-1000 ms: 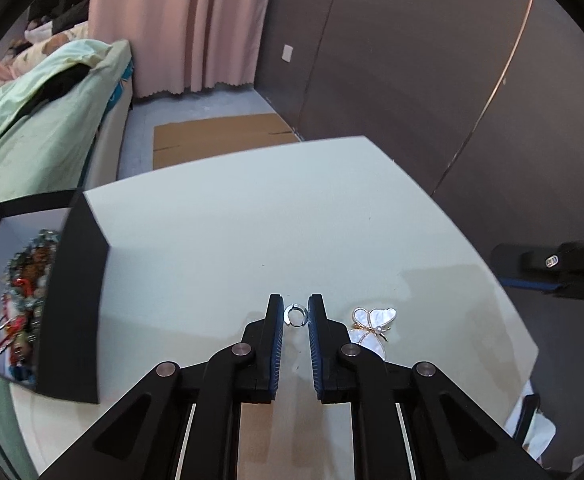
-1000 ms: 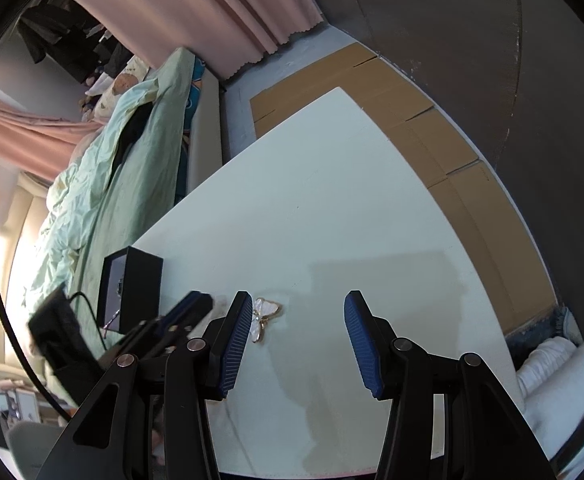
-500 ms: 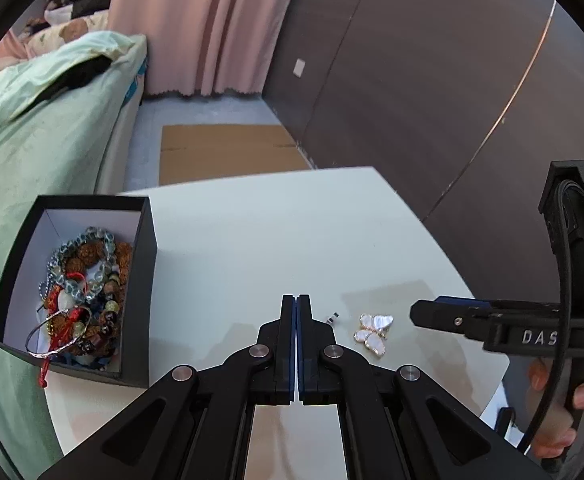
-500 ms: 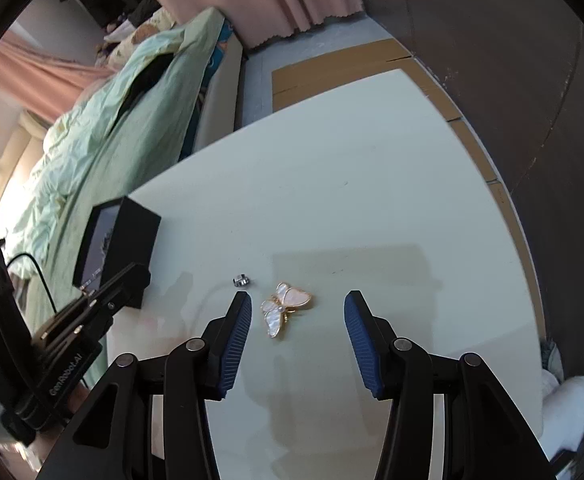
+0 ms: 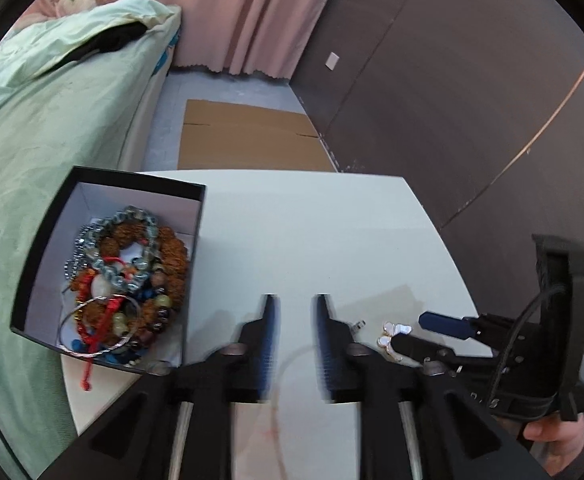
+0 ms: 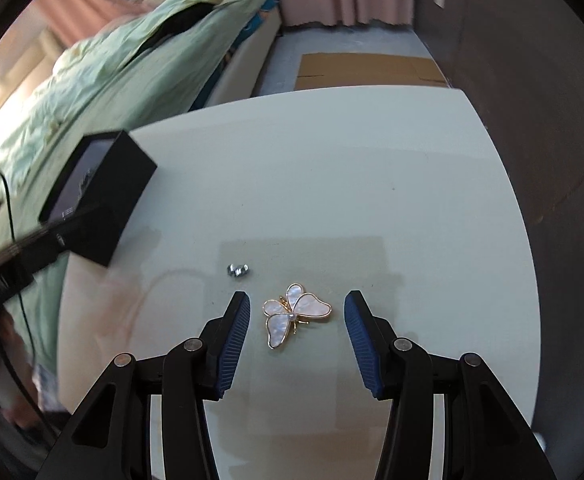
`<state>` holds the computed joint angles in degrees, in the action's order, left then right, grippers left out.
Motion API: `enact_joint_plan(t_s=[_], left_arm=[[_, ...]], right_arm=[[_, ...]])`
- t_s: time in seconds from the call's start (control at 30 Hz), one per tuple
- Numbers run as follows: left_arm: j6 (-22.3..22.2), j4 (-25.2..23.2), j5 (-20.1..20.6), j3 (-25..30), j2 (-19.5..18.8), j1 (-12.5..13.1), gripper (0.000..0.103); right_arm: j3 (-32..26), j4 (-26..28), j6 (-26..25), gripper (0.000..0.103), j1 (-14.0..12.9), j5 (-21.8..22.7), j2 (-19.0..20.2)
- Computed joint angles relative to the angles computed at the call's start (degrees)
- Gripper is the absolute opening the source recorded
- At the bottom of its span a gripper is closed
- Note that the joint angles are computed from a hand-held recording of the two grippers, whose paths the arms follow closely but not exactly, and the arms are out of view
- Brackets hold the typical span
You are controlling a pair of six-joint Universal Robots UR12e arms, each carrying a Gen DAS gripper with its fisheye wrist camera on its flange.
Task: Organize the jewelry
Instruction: 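Grasp the pink butterfly pendant with the right tool while the left tool reopens over the ring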
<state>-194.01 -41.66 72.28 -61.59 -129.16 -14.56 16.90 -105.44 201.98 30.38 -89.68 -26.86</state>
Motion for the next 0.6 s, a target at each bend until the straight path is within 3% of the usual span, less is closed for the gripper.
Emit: enact_joint_plan(t_s=[0.03,0.07,0.3,0.37,0.4,0.53,0.6], left_arm=[[-0.6,0.8,-0.2,-0.5,0.2,0.1,0.059],[-1.4,1.8,-0.1,-1.0,0.5,0.3,0.066],[-3.4,3.3,-2.1,-1.9,1.0,1.2,0.067],[-2.6,2.9,-1.5,-1.7,0.9,1.1,0.067],[-2.2,2.9,-1.3,-1.5,0.8,1.0,0.067],[-2.1,2.7,-1.5,-1.1,0.4,0.8,0.067],[-1.5,2.7,-1.4,-1.0,0.3,0.6,0.067]], right_arm=[[0.0,0.1,-0.7,0.050,0.0,0.0,0.0],[0.0,0.0,-1.2,0.050,0.1,-0.3,0.0],[-6.4,5.1,-6.8,0.050,1.0,-5.9,3.5],[-6.7,5.3,-7.3,0.041,1.3,-7.1,3.6],[-7.5,6.3,-7.2,0.041,1.2,-7.0,3.9],[-5.8,6.6,-6.3,0.041,0.9,-5.6,2.7],[-2.0,4.7,-4.9,0.041,0.5,-4.6,0.6]])
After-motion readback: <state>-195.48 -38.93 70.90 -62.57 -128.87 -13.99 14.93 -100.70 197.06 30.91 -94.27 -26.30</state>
